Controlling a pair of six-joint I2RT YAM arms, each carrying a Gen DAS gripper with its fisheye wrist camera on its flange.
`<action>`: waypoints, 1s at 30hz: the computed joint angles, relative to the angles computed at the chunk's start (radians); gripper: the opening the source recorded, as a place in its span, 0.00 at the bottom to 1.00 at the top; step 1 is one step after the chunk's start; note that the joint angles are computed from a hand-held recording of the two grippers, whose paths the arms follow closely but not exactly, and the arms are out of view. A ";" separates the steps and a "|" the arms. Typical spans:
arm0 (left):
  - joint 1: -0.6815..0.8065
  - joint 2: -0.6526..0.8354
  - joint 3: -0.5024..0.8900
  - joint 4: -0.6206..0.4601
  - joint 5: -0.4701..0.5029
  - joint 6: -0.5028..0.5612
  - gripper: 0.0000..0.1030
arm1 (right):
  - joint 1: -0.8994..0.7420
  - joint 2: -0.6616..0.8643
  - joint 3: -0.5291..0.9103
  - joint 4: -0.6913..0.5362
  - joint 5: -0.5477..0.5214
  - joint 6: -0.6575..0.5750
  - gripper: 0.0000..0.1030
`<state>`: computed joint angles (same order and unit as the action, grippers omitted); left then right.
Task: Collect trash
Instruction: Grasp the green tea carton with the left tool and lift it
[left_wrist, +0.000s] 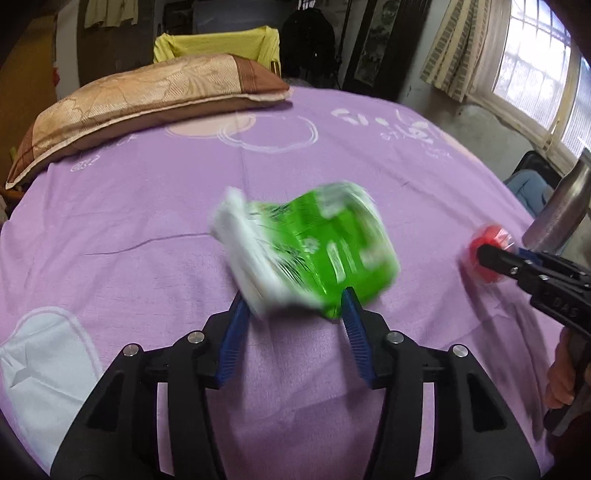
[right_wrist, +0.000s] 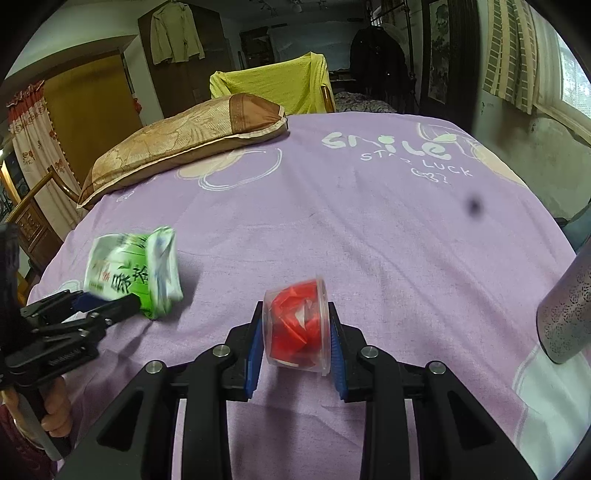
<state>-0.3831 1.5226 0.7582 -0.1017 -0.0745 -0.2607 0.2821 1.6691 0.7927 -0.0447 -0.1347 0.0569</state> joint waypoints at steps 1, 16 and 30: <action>0.005 0.007 0.005 -0.001 0.009 -0.004 0.55 | -0.001 0.000 0.000 0.000 -0.001 -0.003 0.31; 0.032 -0.040 0.025 0.054 -0.003 -0.143 0.94 | -0.019 0.021 0.020 -0.010 -0.028 0.001 0.31; -0.018 0.132 0.134 0.079 -0.156 -0.066 0.74 | -0.010 0.020 0.016 -0.012 -0.023 0.002 0.31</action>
